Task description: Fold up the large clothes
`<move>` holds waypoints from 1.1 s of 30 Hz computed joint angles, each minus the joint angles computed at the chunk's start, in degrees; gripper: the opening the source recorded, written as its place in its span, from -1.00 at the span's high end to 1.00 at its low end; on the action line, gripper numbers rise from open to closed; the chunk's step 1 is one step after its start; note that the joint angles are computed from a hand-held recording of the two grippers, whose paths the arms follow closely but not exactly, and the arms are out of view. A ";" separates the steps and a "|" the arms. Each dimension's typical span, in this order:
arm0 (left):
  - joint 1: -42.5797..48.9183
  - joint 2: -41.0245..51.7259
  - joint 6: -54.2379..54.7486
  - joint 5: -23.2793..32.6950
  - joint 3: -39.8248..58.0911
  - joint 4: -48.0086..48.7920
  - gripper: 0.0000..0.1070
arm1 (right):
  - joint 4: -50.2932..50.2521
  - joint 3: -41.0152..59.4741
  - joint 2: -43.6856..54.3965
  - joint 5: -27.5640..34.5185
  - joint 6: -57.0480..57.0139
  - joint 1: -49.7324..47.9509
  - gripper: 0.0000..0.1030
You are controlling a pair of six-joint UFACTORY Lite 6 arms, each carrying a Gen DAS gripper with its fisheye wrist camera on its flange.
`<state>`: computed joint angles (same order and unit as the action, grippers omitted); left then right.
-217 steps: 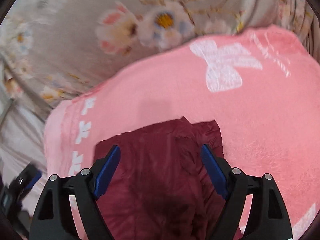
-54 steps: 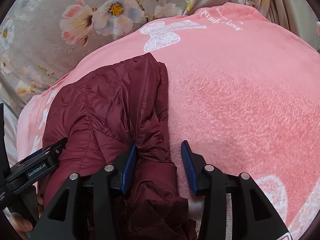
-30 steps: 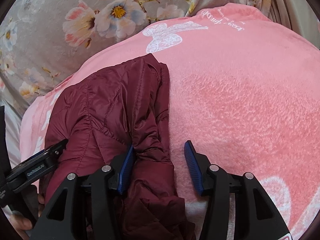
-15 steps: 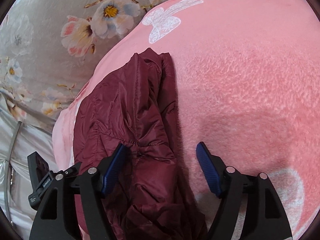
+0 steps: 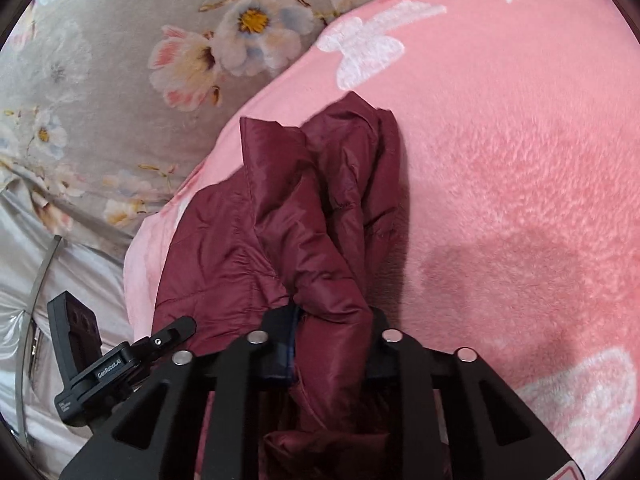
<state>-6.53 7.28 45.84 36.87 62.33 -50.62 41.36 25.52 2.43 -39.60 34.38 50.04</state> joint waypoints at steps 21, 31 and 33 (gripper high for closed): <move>29.20 -17.89 21.73 30.37 20.25 -20.59 0.18 | 42.63 46.32 -0.77 -25.67 -82.47 29.75 0.69; 38.31 0.72 29.86 32.94 37.95 -26.38 0.16 | 42.51 80.01 23.95 -11.30 -96.16 18.61 0.69; 38.11 4.71 30.55 31.74 40.43 -25.82 0.15 | 43.92 84.82 28.19 -8.22 -97.39 16.29 0.69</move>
